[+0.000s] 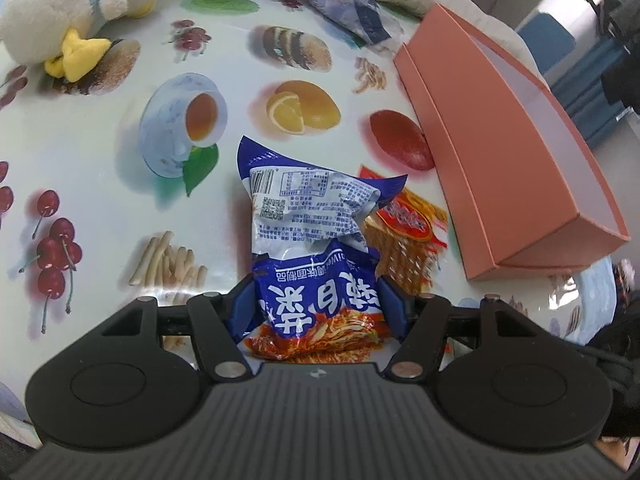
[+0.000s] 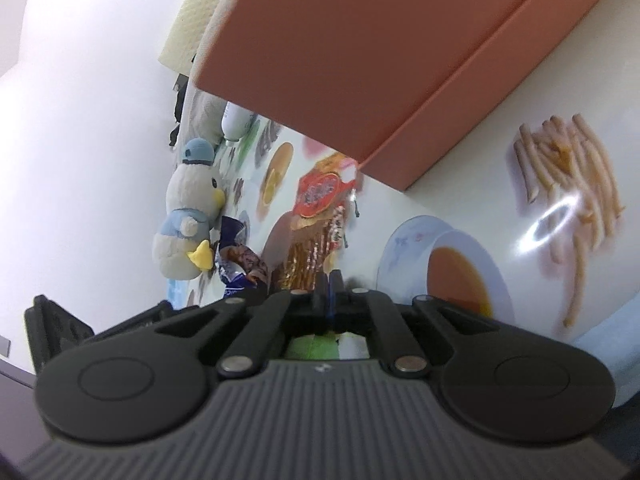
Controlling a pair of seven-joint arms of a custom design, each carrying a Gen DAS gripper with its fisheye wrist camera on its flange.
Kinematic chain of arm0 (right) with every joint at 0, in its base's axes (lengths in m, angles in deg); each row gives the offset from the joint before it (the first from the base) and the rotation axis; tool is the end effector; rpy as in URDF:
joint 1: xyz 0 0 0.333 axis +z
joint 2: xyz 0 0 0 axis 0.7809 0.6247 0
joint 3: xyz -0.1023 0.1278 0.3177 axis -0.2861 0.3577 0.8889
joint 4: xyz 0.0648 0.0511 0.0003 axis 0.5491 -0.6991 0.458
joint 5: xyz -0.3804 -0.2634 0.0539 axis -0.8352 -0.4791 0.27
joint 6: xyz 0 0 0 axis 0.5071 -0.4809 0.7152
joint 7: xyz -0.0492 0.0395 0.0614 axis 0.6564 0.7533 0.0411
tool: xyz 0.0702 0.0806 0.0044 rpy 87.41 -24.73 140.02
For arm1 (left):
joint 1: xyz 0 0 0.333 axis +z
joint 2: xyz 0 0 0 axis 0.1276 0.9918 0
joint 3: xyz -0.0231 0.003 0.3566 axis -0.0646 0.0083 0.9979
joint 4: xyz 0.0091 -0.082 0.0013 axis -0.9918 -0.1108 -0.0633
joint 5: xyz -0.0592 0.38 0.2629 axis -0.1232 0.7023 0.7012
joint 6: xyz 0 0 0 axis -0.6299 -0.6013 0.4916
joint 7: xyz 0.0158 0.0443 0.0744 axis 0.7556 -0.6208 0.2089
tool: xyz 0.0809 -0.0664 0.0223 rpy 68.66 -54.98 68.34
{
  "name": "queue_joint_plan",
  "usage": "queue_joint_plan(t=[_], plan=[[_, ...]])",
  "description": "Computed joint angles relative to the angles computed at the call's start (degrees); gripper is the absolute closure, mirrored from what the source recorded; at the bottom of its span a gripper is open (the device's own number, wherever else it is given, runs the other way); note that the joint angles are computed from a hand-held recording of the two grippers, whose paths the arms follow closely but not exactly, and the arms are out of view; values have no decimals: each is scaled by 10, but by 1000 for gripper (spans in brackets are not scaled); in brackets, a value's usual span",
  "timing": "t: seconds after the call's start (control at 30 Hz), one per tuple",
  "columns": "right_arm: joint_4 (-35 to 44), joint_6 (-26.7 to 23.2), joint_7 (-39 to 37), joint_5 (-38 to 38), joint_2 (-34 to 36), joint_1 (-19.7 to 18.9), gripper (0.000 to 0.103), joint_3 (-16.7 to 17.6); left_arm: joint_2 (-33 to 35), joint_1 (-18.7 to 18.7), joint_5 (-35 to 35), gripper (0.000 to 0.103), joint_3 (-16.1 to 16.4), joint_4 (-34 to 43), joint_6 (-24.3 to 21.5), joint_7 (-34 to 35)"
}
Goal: Organize snacks
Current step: 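Carry the orange packet with the right tool toward the pink box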
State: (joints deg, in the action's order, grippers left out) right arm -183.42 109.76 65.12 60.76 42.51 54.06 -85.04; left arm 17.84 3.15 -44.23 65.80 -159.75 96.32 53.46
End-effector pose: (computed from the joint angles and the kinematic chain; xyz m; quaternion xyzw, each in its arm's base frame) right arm 0.6940 0.0966 0.3661 -0.5739 0.6512 0.1669 0.4676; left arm 0.6842 -0.1769 0.3968 -0.7913 0.5336 -0.2837 0.0928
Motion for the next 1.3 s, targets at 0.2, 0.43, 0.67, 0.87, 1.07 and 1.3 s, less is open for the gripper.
queue_joint_plan(t=[0.2, 0.43, 0.67, 0.87, 1.07, 1.3], plan=[[-16, -48, -19, 49, -14, -14, 100, -2, 14, -35, 121, 34, 33, 25, -34, 10], [-3, -51, 8, 67, 8, -9, 94, -2, 26, -40, 185, 34, 41, 24, -16, 15], [1, -25, 17, 69, 5, -5, 52, 0, 25, -44, 212, 34, 45, 19, -6, -4], [7, 35, 12, -3, -1, 18, 55, 1, 25, -38, 202, 34, 40, 18, -3, 4], [39, 53, 78, -188, 10, 41, 84, -3, 25, -39, 200, 34, 41, 17, -1, 1], [47, 16, 83, -152, 21, 9, 86, 11, 24, -35, 192, 34, 41, 9, 18, 1]])
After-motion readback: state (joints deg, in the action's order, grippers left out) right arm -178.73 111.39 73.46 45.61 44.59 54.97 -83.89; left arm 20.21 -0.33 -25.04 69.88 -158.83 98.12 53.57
